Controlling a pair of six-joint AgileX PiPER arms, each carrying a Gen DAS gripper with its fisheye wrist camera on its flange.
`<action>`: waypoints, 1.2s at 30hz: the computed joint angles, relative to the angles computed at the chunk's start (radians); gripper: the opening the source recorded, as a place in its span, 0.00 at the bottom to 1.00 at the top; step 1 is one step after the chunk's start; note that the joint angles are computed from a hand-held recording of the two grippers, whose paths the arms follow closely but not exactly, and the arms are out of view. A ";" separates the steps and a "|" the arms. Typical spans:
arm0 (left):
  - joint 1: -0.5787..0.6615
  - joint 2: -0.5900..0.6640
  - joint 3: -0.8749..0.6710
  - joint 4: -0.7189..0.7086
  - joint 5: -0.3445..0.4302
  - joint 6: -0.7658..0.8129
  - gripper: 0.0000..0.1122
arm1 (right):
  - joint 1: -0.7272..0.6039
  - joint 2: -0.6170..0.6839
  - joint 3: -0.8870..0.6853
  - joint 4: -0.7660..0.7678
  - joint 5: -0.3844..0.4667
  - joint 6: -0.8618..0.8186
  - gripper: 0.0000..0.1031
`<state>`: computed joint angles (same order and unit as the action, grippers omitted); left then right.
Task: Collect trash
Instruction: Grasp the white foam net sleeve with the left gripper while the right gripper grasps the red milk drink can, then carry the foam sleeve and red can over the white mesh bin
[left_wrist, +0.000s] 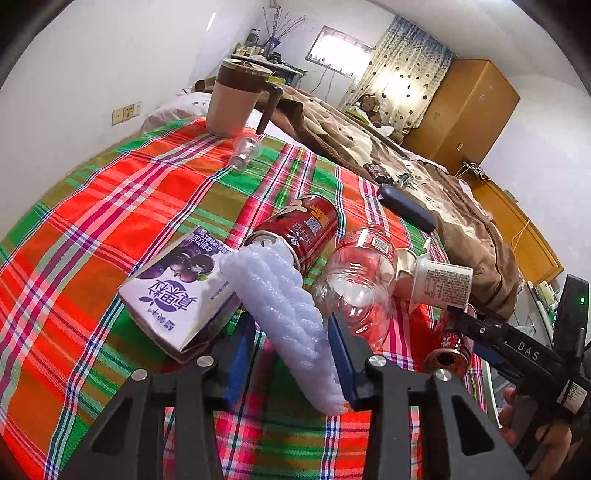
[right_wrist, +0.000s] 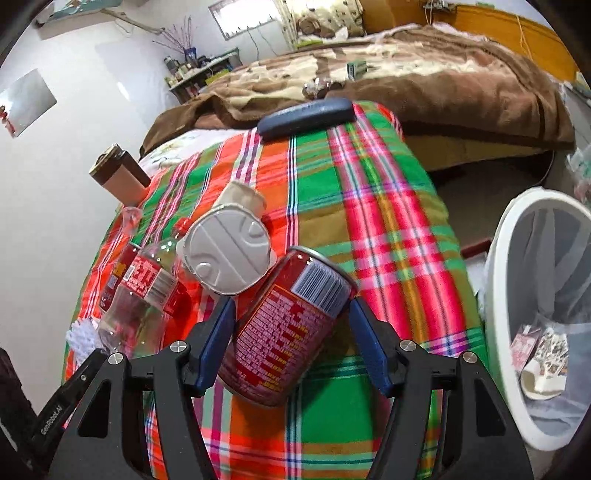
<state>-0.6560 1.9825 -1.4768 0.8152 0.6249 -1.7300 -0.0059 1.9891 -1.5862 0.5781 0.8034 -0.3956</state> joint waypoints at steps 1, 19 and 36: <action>0.006 0.007 -0.008 -0.015 -0.001 0.013 0.37 | 0.003 0.001 0.001 -0.002 -0.004 -0.003 0.63; 0.037 0.048 -0.035 -0.105 -0.082 0.088 0.36 | 0.044 -0.065 0.121 -0.092 -0.128 -0.075 0.57; -0.035 -0.001 0.003 0.016 -0.054 0.011 0.26 | -0.001 -0.155 0.267 0.027 -0.222 -0.218 0.55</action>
<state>-0.6910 1.9811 -1.4739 0.8311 0.5713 -1.7187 -0.0071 1.8345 -1.3194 0.6055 0.5813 -0.6137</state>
